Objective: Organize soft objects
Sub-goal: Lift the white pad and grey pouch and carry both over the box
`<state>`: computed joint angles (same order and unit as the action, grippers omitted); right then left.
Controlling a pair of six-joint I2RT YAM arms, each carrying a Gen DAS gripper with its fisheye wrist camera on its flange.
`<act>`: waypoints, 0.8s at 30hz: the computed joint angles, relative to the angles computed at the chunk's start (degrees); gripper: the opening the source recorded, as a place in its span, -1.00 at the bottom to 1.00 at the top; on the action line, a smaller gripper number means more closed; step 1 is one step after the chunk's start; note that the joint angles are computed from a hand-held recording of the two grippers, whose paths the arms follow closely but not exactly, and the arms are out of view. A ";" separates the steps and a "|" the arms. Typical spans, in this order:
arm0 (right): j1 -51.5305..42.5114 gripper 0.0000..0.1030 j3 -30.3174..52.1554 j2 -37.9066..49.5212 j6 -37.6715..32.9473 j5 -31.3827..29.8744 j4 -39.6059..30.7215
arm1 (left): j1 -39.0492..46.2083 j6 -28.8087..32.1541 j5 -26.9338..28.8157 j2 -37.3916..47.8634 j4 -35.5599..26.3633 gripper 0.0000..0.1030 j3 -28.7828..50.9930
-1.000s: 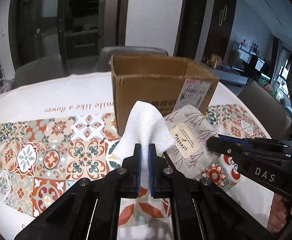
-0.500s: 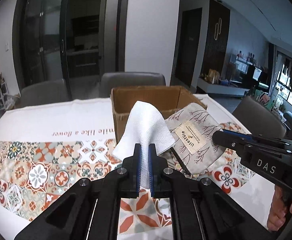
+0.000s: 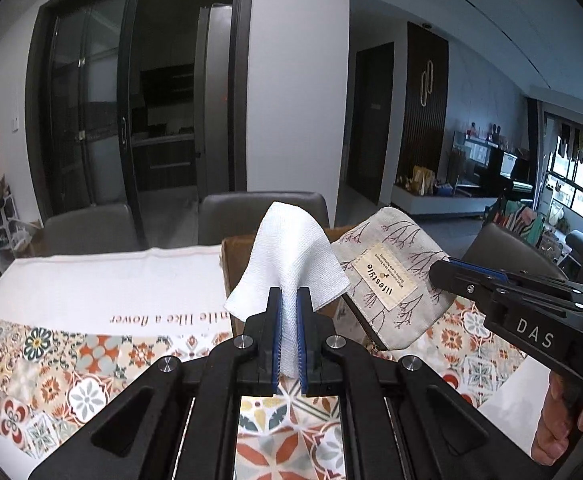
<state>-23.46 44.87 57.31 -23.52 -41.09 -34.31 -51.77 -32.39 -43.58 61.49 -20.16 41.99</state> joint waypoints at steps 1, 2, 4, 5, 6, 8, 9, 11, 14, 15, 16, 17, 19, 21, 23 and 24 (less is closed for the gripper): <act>0.13 -0.84 0.32 0.10 0.49 -0.08 0.32 | 0.38 0.83 0.04 0.13 0.35 -0.84 0.39; 0.30 -0.84 0.81 0.35 1.03 -0.20 0.68 | 0.52 1.40 -0.06 0.19 0.36 -0.84 0.91; 0.72 -0.84 1.46 0.79 1.98 -0.18 1.60 | 1.38 3.13 0.11 0.42 1.26 -0.84 1.57; 1.03 -0.84 1.89 0.99 2.58 -0.15 2.06 | 1.73 3.74 0.22 0.59 1.62 -0.84 1.80; 1.18 -0.84 2.16 1.17 2.88 -0.19 2.42 | 2.25 4.48 0.46 1.06 2.07 -0.84 2.34; 1.86 -0.84 2.77 1.75 4.01 0.05 3.77 | 3.26 6.06 0.97 1.70 3.12 -0.84 3.03; 2.14 -0.84 3.05 2.02 4.38 0.11 4.26 | 3.79 6.78 1.22 1.98 3.68 -0.84 3.22; 2.80 -0.84 3.58 2.61 5.34 0.50 5.49 | 5.12 8.46 2.07 2.83 5.14 -0.84 3.75; 3.76 -0.84 4.59 4.02 6.80 1.01 7.22 | 6.68 10.36 3.12 4.33 7.19 -0.84 4.45; 4.02 -0.84 4.79 4.52 7.16 1.15 7.83 | 7.15 10.91 3.46 4.78 7.86 -0.84 4.59; 4.19 -0.84 5.06 5.20 7.54 1.26 8.52 | 7.64 11.51 3.73 5.32 8.63 -0.84 4.76; 4.49 -0.84 5.37 5.95 8.02 1.40 9.27 | 8.38 12.19 4.31 6.15 9.41 -0.84 5.22; 5.03 -0.84 5.79 7.17 8.64 1.80 10.60 | 8.83 12.51 4.76 6.88 10.18 -0.84 5.46; 5.75 -0.84 6.24 8.32 9.47 2.36 12.00 | 9.75 13.43 5.60 8.72 11.58 -0.84 6.28; 6.26 -0.84 6.82 9.79 10.08 2.83 13.54 | 11.11 14.54 6.77 10.36 12.85 -0.84 7.00; 6.62 -0.84 7.13 10.42 10.37 3.14 14.11 | 11.68 14.93 7.32 11.15 13.39 -0.84 7.34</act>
<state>-16.84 52.00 67.73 -13.16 -37.95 -20.20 -40.08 -17.46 -36.26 72.64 -6.77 49.33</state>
